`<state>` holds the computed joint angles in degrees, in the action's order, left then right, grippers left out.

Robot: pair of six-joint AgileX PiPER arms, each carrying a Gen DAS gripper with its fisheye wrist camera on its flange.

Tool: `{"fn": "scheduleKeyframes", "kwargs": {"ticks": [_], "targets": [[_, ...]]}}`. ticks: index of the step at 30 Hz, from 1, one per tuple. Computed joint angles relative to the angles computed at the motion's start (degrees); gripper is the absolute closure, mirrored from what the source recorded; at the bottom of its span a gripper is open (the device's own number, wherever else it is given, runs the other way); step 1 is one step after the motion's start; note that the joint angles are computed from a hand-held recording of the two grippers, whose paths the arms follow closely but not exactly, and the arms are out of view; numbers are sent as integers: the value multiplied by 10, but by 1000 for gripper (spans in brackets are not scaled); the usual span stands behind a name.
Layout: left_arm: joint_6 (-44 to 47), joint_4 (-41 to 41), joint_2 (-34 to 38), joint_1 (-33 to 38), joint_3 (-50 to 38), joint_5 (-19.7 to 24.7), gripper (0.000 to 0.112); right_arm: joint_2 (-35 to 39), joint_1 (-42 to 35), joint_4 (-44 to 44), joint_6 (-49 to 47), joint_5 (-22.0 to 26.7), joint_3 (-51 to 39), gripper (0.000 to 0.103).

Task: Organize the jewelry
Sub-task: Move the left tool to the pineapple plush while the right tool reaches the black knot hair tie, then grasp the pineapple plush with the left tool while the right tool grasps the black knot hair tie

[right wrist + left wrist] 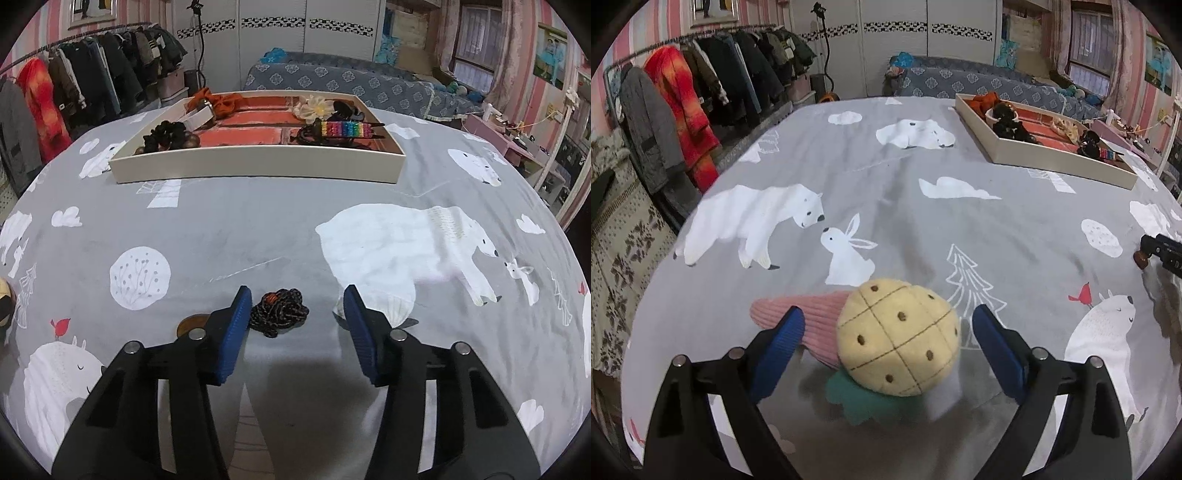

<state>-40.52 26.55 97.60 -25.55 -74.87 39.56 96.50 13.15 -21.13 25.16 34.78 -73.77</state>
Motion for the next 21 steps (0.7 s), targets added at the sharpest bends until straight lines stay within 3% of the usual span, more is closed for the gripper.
{"fn": "scheduleKeyframes", "kwargs": {"ticks": [2, 6, 10, 21], "targets": [[-7, 5, 4, 2, -3, 5, 34, 2, 0, 8, -7, 1, -2, 56], [-7, 9, 2, 0, 0, 1, 37, 10, -4, 38, -36, 6, -10, 62], [-8, 17, 1, -6, 2, -3, 47, 12, -5, 64, -62, 2, -12, 74], [-1, 1, -8, -4, -6, 3, 56, -14, -6, 63, -55, -25, 11, 79]]}}
